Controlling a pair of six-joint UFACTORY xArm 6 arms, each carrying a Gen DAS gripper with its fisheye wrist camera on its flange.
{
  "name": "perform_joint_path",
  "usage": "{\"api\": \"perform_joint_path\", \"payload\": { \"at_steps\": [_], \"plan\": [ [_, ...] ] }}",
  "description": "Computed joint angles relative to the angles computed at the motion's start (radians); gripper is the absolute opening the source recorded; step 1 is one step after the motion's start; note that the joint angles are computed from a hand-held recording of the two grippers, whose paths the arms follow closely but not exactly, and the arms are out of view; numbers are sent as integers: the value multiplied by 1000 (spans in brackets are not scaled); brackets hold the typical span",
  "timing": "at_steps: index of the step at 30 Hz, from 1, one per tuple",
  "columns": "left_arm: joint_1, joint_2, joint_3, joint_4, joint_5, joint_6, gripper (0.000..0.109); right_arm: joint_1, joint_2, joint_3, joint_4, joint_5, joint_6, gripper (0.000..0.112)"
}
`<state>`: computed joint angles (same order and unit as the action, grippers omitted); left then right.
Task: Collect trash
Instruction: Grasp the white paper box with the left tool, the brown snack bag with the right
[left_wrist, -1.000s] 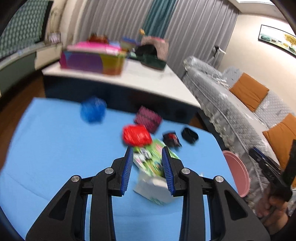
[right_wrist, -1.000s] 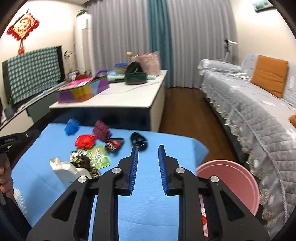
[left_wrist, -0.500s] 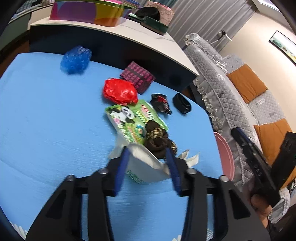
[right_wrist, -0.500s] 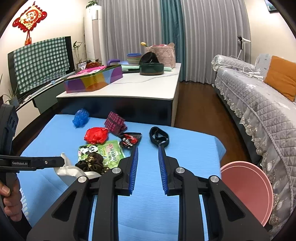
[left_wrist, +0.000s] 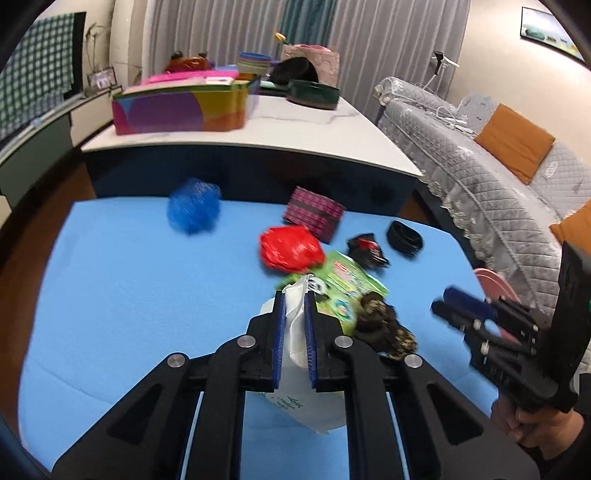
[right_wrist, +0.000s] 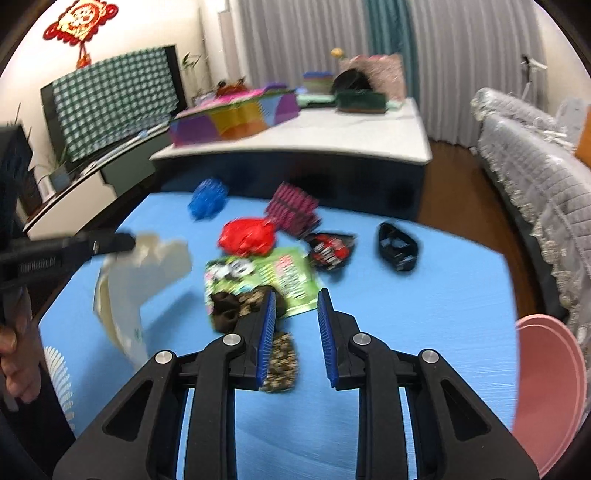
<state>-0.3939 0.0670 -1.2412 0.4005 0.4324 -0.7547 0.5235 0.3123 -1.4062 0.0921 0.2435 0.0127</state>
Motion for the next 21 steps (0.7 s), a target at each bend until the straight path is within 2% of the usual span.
{"api": "perform_joint_path", "payload": {
  "at_steps": [2, 5, 7, 11, 12, 15, 20, 21],
  "plan": [
    [13, 12, -7, 3, -4, -1, 11, 13, 21, -24, 29, 21, -41, 38],
    [27, 40, -20, -69, -10, 44, 12, 31, 59, -71, 59, 70, -91, 49],
    [30, 52, -28, -71, 7, 41, 12, 36, 83, -98, 35, 102, -84, 50],
    [27, 59, -31, -129, 34, 86, 34, 39, 116, -133, -41, 146, -23, 49],
    [24, 59, -30, -122, 37, 85, 34, 39, 118, -134, -39, 149, -22, 49],
    [16, 58, -33, -99, 54, 80, 34, 37, 115, -129, -57, 147, -7, 41],
    [14, 55, -29, -98, 54, 72, 34, 35, 104, -116, -63, 137, -17, 15],
    [11, 54, -28, -101, 53, 74, 34, 34, 98, -109, -64, 131, -17, 13]
  ]
}}
